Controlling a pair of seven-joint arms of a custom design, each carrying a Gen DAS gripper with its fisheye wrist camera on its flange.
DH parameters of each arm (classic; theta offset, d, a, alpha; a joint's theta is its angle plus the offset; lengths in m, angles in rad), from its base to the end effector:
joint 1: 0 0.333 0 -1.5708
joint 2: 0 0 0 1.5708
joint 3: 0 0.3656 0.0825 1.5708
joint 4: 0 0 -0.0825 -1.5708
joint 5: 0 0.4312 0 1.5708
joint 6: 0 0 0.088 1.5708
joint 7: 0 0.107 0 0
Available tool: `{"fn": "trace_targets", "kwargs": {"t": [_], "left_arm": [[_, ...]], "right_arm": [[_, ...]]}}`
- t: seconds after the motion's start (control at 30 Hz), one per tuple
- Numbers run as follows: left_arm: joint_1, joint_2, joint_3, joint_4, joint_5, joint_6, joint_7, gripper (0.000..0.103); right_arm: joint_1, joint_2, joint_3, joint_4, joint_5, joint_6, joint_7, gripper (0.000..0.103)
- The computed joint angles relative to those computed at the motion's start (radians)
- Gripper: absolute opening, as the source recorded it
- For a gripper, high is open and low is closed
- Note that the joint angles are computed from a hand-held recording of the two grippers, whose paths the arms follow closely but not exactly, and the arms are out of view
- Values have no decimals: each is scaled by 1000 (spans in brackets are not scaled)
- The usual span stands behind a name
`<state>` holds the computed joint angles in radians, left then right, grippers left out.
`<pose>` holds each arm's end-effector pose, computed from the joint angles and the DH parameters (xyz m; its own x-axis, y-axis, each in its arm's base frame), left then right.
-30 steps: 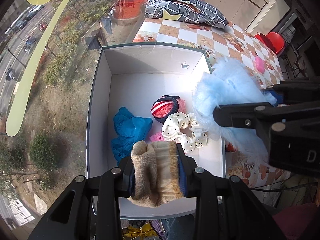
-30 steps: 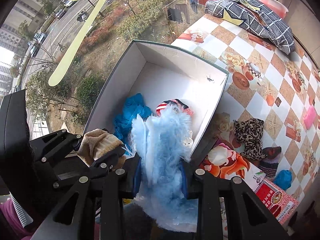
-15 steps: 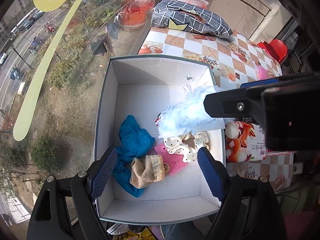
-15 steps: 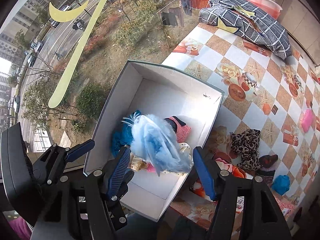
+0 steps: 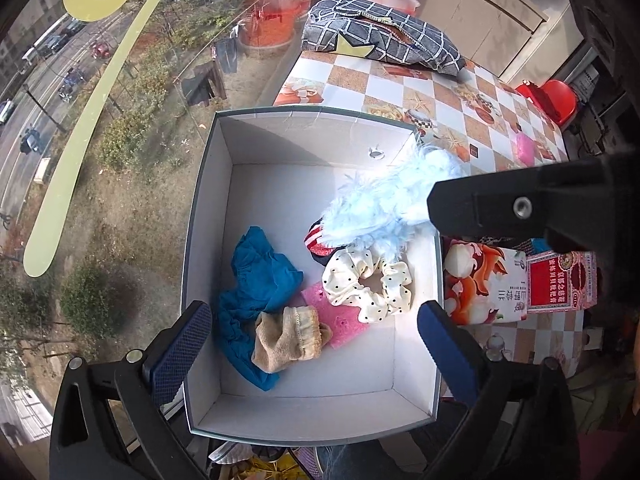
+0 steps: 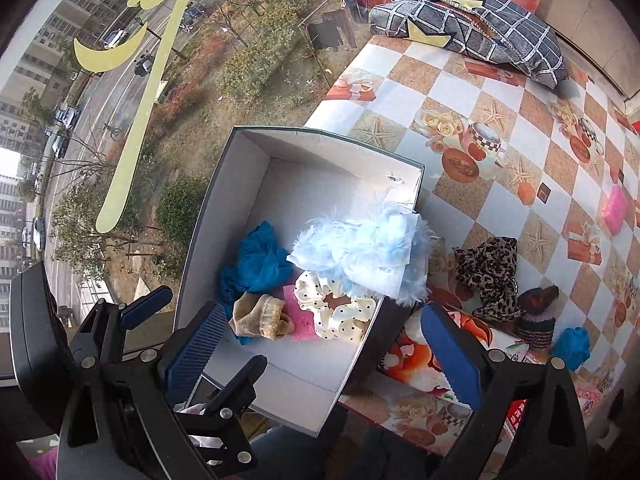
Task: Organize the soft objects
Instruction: 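Open the left tool releasing the glove while the right tool releases the duster into the box, then move both open tools back over the table toward the remaining items, then grasp the leopard-print scrunchie with the left tool while the right tool grasps the blue cloth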
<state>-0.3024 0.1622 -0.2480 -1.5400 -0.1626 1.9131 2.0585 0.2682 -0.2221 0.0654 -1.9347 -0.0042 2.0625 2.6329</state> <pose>0.5857 -0.3569 0.6241 -0.8409 -0.5354 0.0791 -0.5345 0.7986 -0.2767 0.5260 0.1861 0.6579 -0.6148 -0.7334 -0.2899 -0.7166 0.6730 -0.1829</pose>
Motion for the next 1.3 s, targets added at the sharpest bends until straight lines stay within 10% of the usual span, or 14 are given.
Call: {"fn": "trace_targets", "kwargs": {"t": [0.53, 1.3], "left_arm": [[-31, -4, -24, 45, 17, -61, 82, 103], [-364, 311, -57, 398, 229, -293, 75, 103]], "right_arm": [[-24, -176, -1, -158, -5, 21, 138, 99], [-139, -1004, -23, -722, 16, -247, 670, 99]]}}
